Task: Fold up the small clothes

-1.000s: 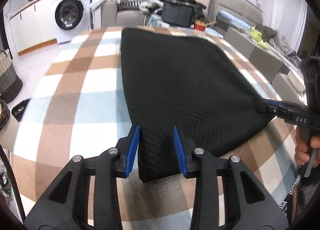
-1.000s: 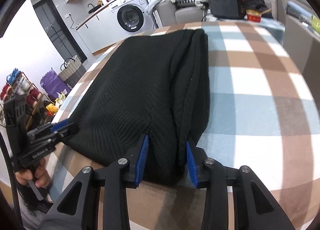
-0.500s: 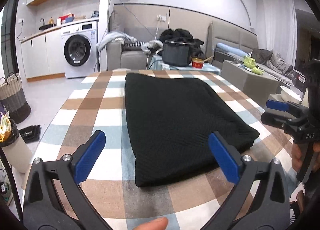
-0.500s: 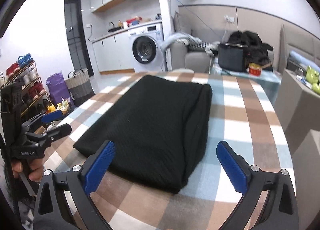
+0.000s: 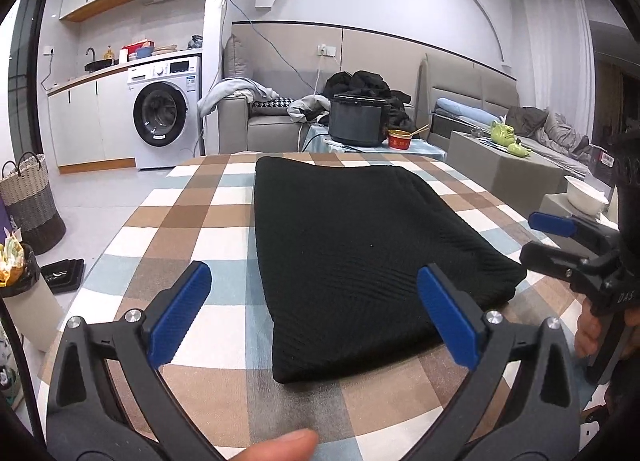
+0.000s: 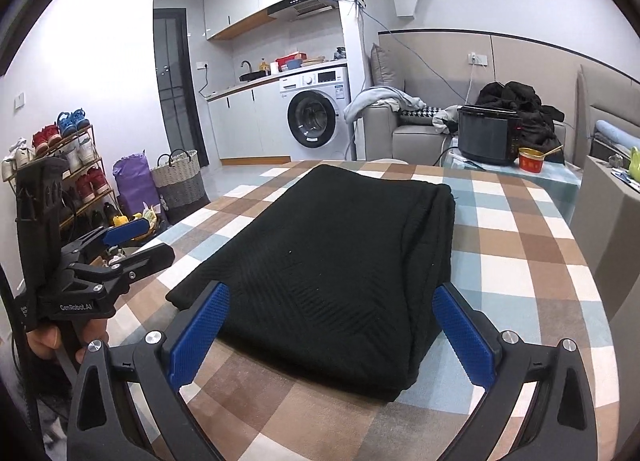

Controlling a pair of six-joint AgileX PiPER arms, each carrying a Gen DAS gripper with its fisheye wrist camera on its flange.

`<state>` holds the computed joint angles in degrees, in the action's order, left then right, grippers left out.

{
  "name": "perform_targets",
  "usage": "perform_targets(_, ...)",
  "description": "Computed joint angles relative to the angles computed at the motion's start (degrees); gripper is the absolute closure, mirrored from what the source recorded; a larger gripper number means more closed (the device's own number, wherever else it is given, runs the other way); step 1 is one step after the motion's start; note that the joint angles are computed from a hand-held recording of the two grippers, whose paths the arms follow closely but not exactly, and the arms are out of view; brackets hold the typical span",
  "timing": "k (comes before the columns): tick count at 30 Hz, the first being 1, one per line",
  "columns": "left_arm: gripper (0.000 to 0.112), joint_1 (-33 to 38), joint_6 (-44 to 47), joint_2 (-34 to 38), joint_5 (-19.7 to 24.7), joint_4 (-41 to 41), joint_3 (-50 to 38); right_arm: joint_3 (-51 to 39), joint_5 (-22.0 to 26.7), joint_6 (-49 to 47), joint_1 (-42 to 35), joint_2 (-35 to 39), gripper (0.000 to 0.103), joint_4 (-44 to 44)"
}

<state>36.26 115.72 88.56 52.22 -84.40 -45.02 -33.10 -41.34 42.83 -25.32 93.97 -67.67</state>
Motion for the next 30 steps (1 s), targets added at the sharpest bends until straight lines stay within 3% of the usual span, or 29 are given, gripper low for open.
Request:
perform_targets(14,0.010,-0.5,2.9,0.6,-0.8,-2.2,0.5,3.1,-6.1,-5.5,-2.4,0.0,0.000,2.1)
perform_targets(30,0.010,-0.1,2.8,0.3,-0.9,-2.5,0.7,2.8,-6.5,-4.3,-3.2,0.4,0.000,2.5)
